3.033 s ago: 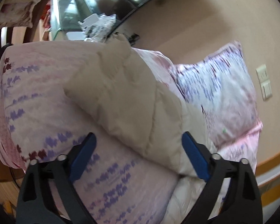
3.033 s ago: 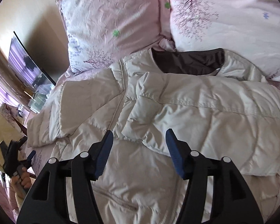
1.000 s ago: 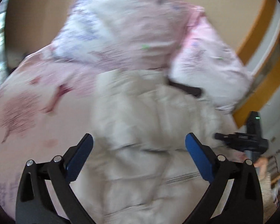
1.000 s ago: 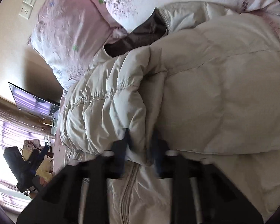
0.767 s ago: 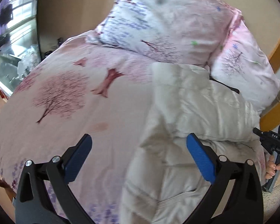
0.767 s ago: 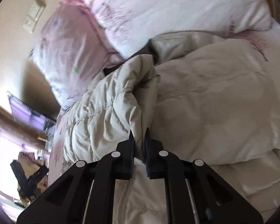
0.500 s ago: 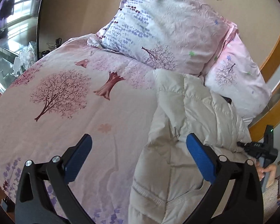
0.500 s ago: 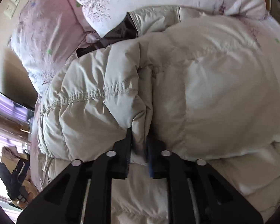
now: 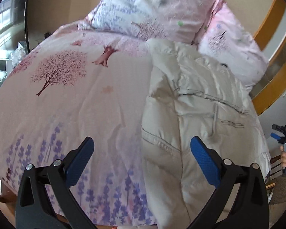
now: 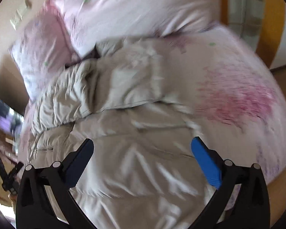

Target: Fold large clothes

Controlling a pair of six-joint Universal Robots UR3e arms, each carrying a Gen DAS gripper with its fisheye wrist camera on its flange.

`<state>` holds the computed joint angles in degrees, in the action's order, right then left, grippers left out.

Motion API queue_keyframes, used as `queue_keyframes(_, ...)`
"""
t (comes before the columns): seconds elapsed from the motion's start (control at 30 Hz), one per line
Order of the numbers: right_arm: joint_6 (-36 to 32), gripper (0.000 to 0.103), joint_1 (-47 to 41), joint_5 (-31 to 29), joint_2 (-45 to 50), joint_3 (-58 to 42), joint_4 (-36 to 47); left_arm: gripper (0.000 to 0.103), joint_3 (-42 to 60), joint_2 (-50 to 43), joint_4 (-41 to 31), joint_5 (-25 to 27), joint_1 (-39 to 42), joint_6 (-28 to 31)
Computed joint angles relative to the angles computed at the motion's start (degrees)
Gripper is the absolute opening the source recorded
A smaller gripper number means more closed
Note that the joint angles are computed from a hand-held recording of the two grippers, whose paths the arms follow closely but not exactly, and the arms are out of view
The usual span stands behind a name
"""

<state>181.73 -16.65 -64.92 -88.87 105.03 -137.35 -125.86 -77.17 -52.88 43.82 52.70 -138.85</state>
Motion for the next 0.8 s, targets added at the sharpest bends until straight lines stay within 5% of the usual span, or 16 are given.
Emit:
queue_keyframes(0.13, -9.2, 0.102, -10.5, 8.1, -8.1, 10.6, 5.7, 0.101, -1.6, 4.6, -10.8, -1.3, 4.0, 10.3)
queue_keyframes(0.37, -20.0, 0.090, -25.4, 15.5, -13.5, 21.9, 18.4, 0.101, 1.8, 4.0, -26.3, 1.5, 5.2, 17.2)
queue_keyframes(0.6, -35.9, 0.086, -33.7, 22.3, -9.9, 22.1, 35.6, 0.099, 4.9, 3.0, -39.8, 1.0, 7.3, 22.5)
queue_keyframes(0.8, -42.8, 0.082, -34.8, 23.5, -9.7, 21.4, 42.0, 0.086, 5.4, 4.0, -44.9, 2.0, 7.7, 23.9)
